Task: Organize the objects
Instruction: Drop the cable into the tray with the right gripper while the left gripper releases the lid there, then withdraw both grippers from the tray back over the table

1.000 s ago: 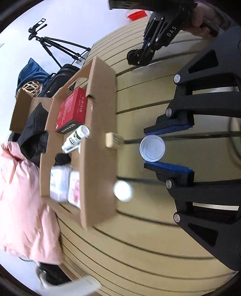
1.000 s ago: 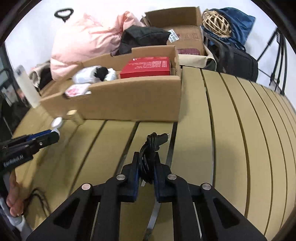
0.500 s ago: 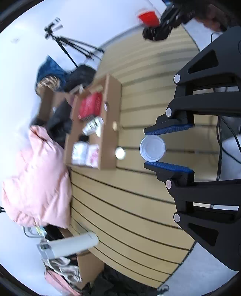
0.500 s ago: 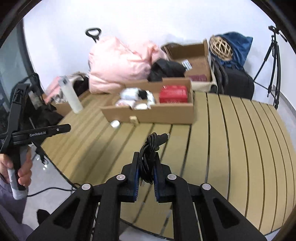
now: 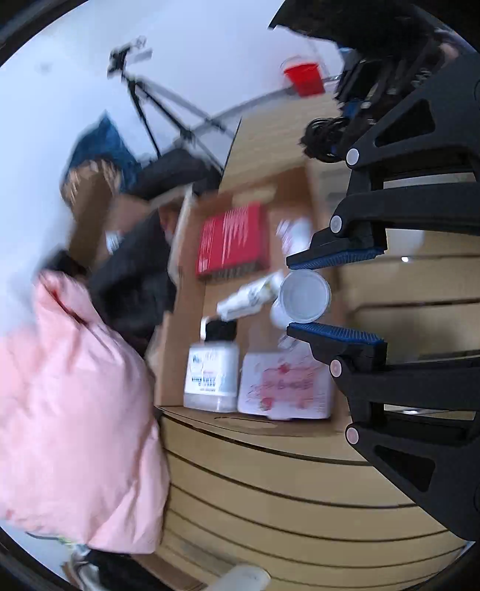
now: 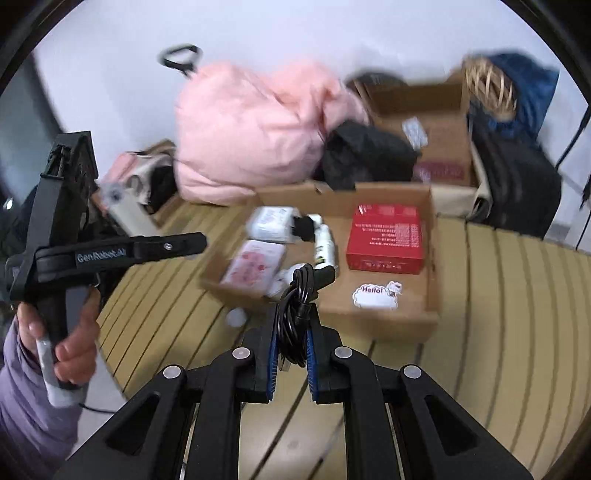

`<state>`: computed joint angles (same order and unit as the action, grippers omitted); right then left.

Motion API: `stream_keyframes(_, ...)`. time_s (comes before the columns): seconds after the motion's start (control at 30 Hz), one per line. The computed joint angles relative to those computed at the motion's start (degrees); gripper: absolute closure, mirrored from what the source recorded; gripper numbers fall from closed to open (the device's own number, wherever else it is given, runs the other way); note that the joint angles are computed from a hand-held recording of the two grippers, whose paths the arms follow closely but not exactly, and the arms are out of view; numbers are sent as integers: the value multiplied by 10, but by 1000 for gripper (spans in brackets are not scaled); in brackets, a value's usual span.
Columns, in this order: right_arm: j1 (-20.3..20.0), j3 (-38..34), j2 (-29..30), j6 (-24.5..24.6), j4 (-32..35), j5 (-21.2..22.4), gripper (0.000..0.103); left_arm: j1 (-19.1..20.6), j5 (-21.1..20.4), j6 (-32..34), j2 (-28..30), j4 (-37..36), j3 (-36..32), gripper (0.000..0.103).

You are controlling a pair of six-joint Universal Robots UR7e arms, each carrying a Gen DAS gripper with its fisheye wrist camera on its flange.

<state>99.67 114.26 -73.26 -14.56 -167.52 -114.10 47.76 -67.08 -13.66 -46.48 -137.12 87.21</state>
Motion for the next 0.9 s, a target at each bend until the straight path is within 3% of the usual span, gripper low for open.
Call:
stream_keyframes(0.07, -16, -50, 52, 3, 22, -17, 89, 17, 2, -8, 43, 19, -44, 78)
stream_keyframes(0.17, -42, -91, 97, 28, 48, -9, 89, 33, 32, -7, 93, 26, -88, 74)
stream_keyframes(0.23, -52, -110, 124, 40, 52, -22, 87, 38, 47, -9, 107, 30, -99, 55)
stream_keyframes(0.33, -60, -125, 137, 30, 70, -21, 78, 44, 33, 25, 110, 10, -93, 41)
stream_keyframes(0.37, -59, -128, 140, 27, 69, -35, 62, 44, 33, 38, 107, 0, -87, 38)
stream_keyframes(0.4, -58, -126, 141, 21, 58, -48, 35, 42, 40, 43, 105, -3, -84, 37)
stream_keyframes(0.47, -62, -119, 134, 14, 41, -38, 8, 36, 56, 56, 92, -12, -70, 35)
stream_keyframes(0.57, -60, -104, 111, 12, 16, -38, 8, 22, 76, 68, 63, -9, -47, 30)
stream_keyframes(0.63, -51, -93, 91, 11, 13, -57, 8, 5, 106, 78, 33, -17, -12, 18)
stream_keyframes(0.73, -32, -74, 69, 7, 8, -103, 8, -22, 143, 93, -22, -46, 62, 14)
stream_keyframes(0.9, 9, -17, 11, 44, 14, -175, 8, -65, 157, 46, -134, -2, 163, 7)
